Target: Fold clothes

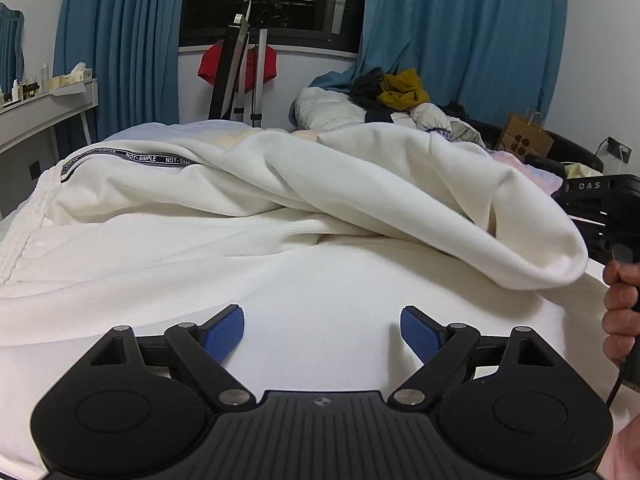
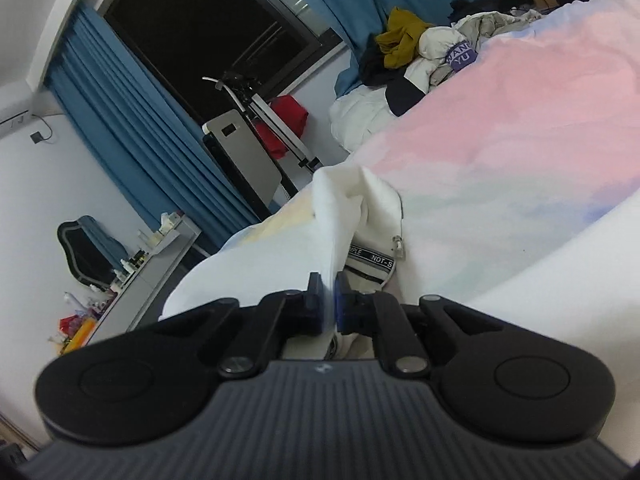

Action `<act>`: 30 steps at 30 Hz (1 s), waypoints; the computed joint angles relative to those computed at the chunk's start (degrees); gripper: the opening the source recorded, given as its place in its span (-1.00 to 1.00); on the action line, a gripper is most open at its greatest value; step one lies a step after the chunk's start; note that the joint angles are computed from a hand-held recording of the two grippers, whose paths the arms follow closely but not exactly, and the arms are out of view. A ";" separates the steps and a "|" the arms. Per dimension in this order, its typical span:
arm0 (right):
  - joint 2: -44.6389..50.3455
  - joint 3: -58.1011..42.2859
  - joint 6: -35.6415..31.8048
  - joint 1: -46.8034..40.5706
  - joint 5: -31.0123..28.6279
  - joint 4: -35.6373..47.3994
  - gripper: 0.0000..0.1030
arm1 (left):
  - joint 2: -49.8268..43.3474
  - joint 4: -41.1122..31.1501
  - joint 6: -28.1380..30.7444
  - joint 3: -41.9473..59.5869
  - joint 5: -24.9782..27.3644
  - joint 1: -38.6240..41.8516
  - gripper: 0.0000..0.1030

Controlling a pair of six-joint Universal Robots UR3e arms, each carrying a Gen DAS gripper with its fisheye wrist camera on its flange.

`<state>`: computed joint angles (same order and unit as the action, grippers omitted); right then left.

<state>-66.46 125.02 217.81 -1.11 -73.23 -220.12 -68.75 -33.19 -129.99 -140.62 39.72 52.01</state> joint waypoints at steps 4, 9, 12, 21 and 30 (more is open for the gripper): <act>-2.44 0.78 0.10 3.11 -5.57 -4.29 -0.88 | -0.33 0.53 -0.92 0.19 -0.16 0.21 0.69; -7.16 -1.24 -3.39 12.86 -18.76 -12.34 -0.88 | 2.69 -2.92 -2.47 0.18 -3.19 3.00 0.69; -8.69 -7.54 -11.14 21.89 -31.05 -11.58 -0.88 | 4.51 -5.85 -3.73 0.75 -5.85 4.93 0.69; 9.36 -49.85 -26.88 26.94 -47.89 10.03 -0.88 | 0.26 -3.15 -7.09 2.37 -6.56 4.73 0.70; 25.45 -75.85 -12.67 6.72 -33.41 51.59 -0.84 | -16.15 12.52 -11.66 4.27 -5.26 0.62 0.71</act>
